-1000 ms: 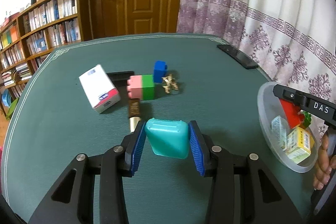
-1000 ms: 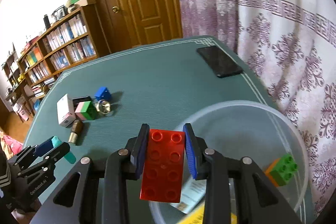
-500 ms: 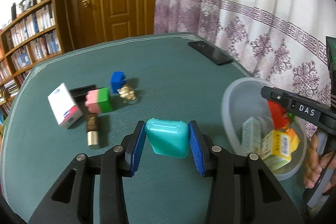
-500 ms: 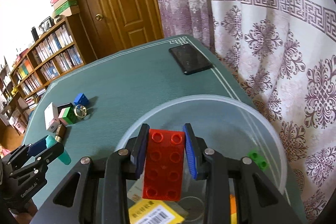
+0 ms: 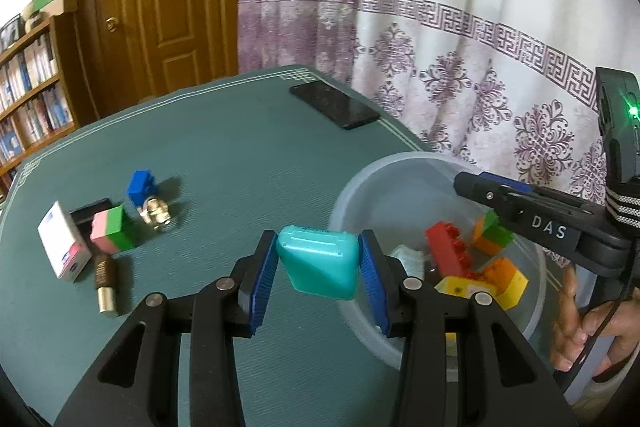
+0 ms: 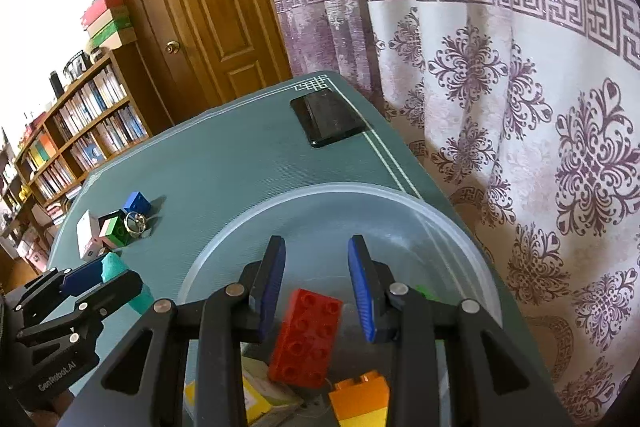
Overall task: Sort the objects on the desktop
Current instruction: 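Carry the teal case to the clear bowl while the right tool grasps and carries the red brick, then open the left tool to drop the teal case while the right tool releases the red brick in the bowl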
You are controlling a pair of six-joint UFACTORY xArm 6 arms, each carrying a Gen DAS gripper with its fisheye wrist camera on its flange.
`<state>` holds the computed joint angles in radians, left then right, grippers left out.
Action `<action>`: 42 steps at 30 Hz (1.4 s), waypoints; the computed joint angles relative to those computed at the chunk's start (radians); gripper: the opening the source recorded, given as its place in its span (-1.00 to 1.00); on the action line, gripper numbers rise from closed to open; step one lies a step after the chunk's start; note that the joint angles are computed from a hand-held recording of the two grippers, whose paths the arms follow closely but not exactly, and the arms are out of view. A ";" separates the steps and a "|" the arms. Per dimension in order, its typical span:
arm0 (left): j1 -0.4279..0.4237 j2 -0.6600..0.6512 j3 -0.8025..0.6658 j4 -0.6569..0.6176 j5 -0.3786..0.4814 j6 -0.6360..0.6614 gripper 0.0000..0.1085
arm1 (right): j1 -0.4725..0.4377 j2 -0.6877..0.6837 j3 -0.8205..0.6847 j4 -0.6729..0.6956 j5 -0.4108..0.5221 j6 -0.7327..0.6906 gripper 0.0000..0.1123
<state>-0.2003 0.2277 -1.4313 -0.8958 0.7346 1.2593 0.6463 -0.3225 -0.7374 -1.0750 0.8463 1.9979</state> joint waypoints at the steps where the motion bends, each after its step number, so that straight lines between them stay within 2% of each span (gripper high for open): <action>1: -0.004 0.000 -0.002 0.001 0.004 -0.002 -0.18 | -0.002 -0.008 0.008 0.000 -0.001 0.005 -0.35; 9: -0.023 0.007 -0.016 0.005 0.059 -0.009 -0.18 | -0.012 -0.031 0.032 0.000 -0.010 0.024 -0.35; 17: -0.027 0.033 -0.061 0.012 0.201 -0.013 -0.17 | -0.012 -0.045 0.043 -0.001 -0.004 0.042 -0.35; 18: -0.028 0.032 -0.059 0.011 0.204 -0.012 -0.08 | -0.013 -0.047 0.045 -0.001 -0.004 0.045 -0.35; 19: -0.029 0.030 -0.057 0.011 0.203 -0.011 0.10 | -0.015 -0.049 0.047 -0.001 -0.007 0.046 -0.35; 21: -0.027 0.022 -0.044 -0.003 0.186 -0.002 0.20 | -0.017 -0.051 0.049 0.000 -0.010 0.047 -0.34; 34: 0.000 0.050 -0.077 0.001 0.162 -0.070 0.21 | -0.014 -0.044 0.043 -0.004 -0.019 0.049 -0.31; 39: -0.009 0.034 -0.044 0.006 0.085 -0.053 0.21 | 0.000 -0.042 0.035 -0.014 -0.001 0.049 0.09; 42: -0.015 0.025 -0.027 0.016 0.037 -0.049 0.21 | 0.015 -0.039 0.025 -0.022 0.020 0.049 0.16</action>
<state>-0.2155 0.2523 -1.4580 -0.8800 0.7711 1.2107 0.6611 -0.3610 -0.7126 -1.0969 0.8659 2.0465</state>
